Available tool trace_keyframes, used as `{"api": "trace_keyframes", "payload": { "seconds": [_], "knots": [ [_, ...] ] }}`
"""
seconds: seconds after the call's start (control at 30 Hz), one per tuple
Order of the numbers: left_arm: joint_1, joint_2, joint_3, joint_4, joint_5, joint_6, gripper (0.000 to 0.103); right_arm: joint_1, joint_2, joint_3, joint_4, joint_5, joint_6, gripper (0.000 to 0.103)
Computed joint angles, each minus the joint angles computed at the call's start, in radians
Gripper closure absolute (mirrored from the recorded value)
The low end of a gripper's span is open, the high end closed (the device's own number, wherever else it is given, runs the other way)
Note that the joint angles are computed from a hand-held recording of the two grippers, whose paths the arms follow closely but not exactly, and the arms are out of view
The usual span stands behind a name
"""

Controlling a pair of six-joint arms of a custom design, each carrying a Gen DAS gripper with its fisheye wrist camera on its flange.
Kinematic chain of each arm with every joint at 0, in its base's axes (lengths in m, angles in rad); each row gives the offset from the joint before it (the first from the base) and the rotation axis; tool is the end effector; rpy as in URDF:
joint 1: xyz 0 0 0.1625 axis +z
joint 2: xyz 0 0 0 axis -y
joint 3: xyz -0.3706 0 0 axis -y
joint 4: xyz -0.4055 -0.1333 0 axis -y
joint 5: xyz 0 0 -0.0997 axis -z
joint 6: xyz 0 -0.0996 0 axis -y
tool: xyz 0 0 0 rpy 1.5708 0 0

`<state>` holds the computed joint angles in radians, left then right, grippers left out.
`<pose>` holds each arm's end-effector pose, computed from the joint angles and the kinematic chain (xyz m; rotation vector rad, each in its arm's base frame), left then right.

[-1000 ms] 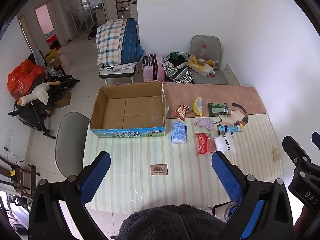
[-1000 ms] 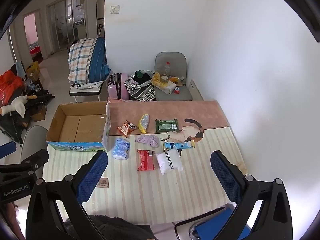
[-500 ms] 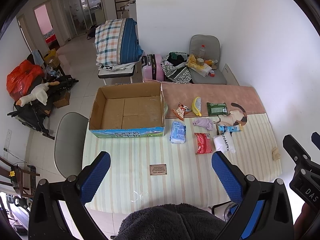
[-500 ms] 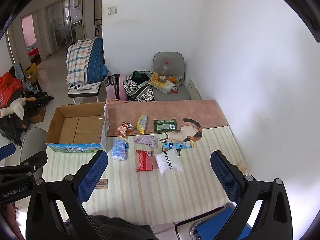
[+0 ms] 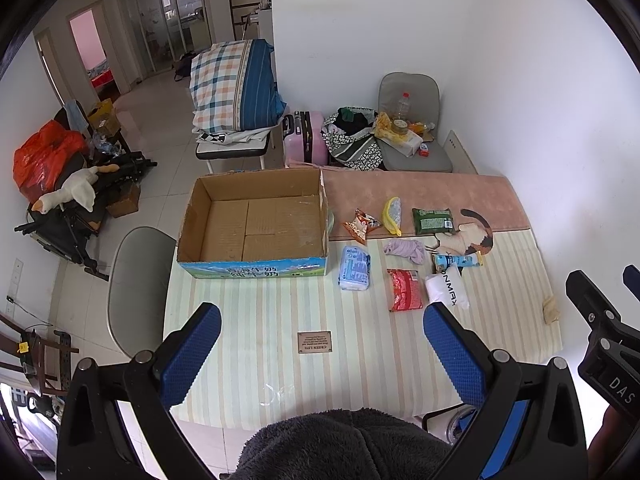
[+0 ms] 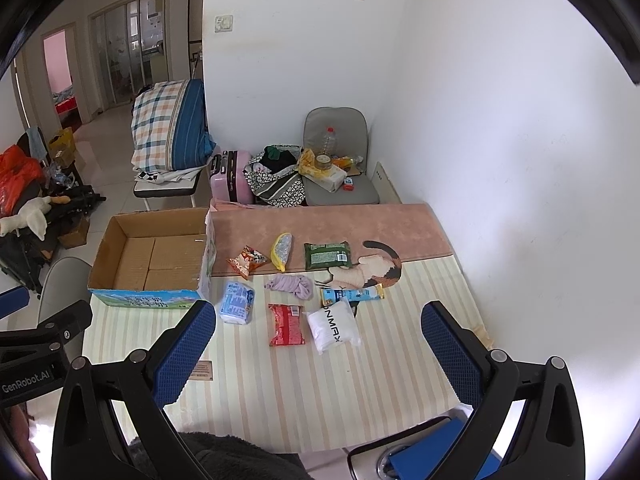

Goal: Organize soft objects

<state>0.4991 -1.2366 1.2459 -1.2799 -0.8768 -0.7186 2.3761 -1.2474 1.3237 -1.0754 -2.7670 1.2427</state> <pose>-0.4322 -0.4600 0.4062 0.5608 2.3824 -0.4585 0.4508 -0.3769 0.3984 -0.0416 -1.9724 0.8303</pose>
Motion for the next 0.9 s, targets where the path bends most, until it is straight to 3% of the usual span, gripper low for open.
{"api": "trace_keyframes", "payload": {
  "seconds": [0.37, 0.9],
  "knots": [
    [-0.006, 0.048, -0.057, 0.007, 0.010, -0.002, 0.000, 0.000, -0.008, -0.004, -0.005, -0.008, -0.010, 0.000],
    [-0.008, 0.036, -0.042, -0.005, 0.016, -0.001, 0.000, 0.001, -0.013, 0.001, -0.018, -0.014, -0.022, 0.000]
  ]
}}
